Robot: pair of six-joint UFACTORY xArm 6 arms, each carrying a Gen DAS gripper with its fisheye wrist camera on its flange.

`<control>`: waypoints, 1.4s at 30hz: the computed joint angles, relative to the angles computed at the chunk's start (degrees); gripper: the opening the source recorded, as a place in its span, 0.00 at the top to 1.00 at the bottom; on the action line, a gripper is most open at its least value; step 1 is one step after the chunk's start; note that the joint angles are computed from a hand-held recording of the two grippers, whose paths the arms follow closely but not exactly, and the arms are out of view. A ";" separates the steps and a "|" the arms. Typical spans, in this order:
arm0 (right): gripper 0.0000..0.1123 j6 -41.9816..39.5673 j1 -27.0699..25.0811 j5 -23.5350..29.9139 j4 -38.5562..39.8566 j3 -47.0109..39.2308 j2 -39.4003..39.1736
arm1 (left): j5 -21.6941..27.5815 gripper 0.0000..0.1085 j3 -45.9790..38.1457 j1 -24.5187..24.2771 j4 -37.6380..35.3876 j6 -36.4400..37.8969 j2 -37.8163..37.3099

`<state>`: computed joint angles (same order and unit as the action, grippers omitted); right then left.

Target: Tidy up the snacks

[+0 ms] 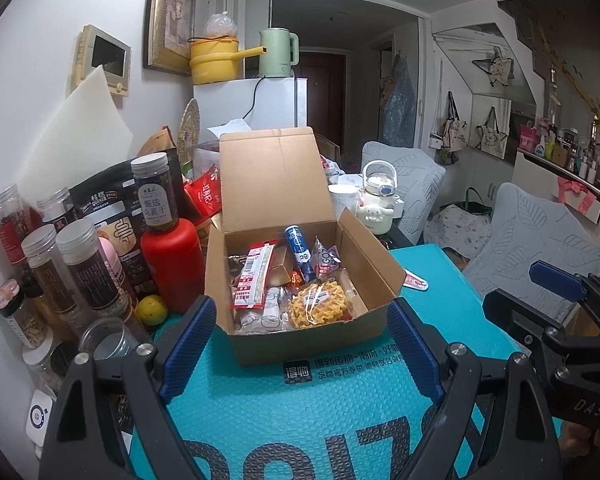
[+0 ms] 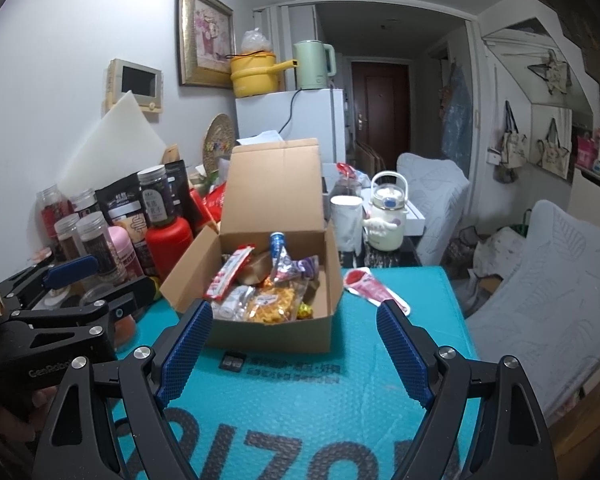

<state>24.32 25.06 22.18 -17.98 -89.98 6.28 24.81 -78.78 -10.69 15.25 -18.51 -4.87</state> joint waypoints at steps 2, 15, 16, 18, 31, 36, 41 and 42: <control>0.24 0.25 -0.13 0.09 -0.13 0.10 0.00 | 0.30 0.19 -0.16 -0.13 -0.89 0.91 0.16; 0.24 2.48 -0.04 3.35 -2.72 -1.11 0.91 | 0.93 0.19 -0.50 -0.18 -4.59 4.32 1.04; 0.24 2.63 -0.03 3.48 -2.84 -1.20 0.98 | 1.04 0.19 -0.57 -0.16 -4.65 4.47 1.10; 0.24 2.68 -0.02 3.65 -2.82 -1.32 1.11 | 1.35 0.19 -0.67 -0.18 -4.50 4.28 1.12; 0.24 3.31 0.20 5.14 -3.92 -2.80 2.16 | 2.22 0.19 -1.40 -0.03 -6.36 6.73 1.72; 0.24 3.24 0.20 5.28 -3.87 -2.83 2.30 | 2.25 0.19 -1.40 -0.15 -5.13 6.35 1.70; 0.24 3.68 0.24 5.27 -4.15 -2.41 2.14 | 2.21 0.19 -1.24 -0.20 -5.61 6.95 1.63; 0.24 3.66 0.22 5.33 -4.10 -2.38 2.12 | 2.21 0.19 -1.21 -0.22 -5.11 6.58 1.62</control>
<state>27.98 25.29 27.50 -22.09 -92.36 8.40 27.02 -79.99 -10.92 10.14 -11.93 -3.26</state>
